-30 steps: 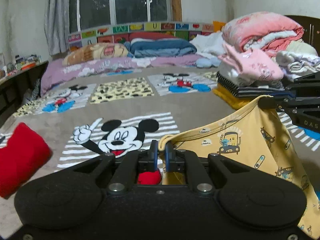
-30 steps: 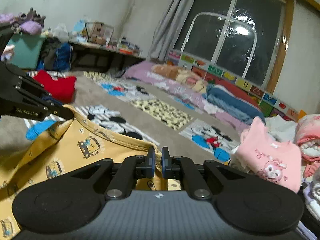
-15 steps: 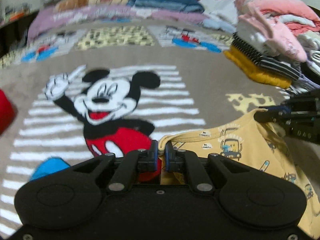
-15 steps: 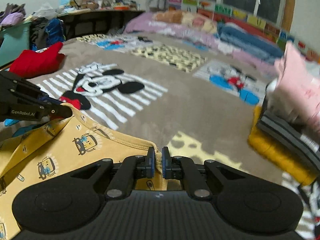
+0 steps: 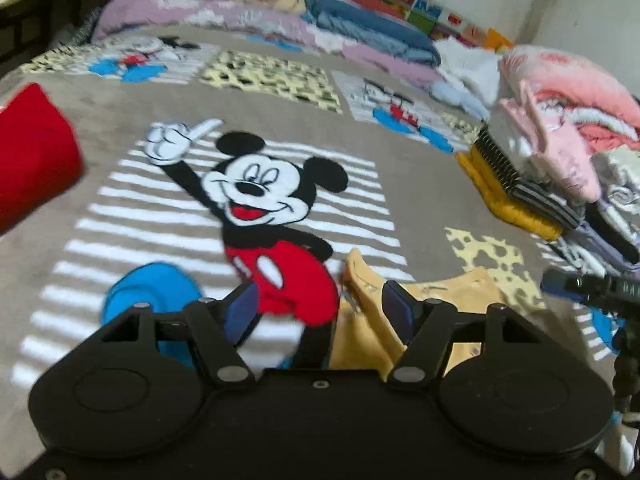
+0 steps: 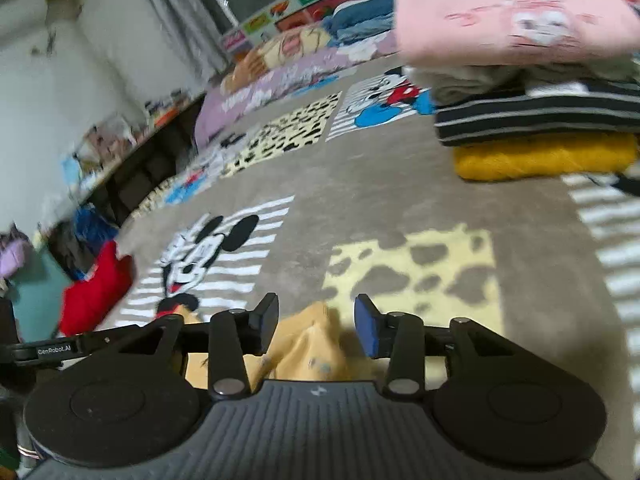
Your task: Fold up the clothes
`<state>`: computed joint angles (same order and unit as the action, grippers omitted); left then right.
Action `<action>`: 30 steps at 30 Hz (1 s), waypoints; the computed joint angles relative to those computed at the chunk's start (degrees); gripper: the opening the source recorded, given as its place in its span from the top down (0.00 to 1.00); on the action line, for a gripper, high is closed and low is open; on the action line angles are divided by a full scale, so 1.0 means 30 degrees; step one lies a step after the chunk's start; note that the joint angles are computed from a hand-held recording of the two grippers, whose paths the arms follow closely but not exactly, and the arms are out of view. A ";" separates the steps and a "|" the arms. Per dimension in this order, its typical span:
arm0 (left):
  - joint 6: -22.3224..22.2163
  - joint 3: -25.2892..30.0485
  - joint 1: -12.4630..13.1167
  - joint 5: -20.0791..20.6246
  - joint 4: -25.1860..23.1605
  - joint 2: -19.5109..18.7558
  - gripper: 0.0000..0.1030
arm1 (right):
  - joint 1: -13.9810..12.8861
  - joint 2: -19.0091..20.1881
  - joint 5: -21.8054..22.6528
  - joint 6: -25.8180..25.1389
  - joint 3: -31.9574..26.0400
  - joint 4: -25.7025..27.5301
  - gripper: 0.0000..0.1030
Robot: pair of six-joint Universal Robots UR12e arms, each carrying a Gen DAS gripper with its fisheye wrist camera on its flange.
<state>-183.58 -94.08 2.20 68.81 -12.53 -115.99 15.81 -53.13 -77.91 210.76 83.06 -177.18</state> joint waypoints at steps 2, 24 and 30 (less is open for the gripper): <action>-0.0227 -0.1137 0.0186 -0.0100 0.0999 0.0703 0.35 | -0.0018 -0.0603 0.0276 0.0689 0.1290 -0.1056 0.55; 1.1996 -1.1715 0.0214 0.1154 0.9834 0.6115 0.34 | 0.1243 -0.3386 -0.0530 0.7152 0.9665 -0.9192 0.48; 1.7579 -1.2505 -0.1072 0.3900 1.1844 0.5246 0.45 | 0.1431 -0.3105 -0.1115 0.6903 0.9473 -0.9426 0.48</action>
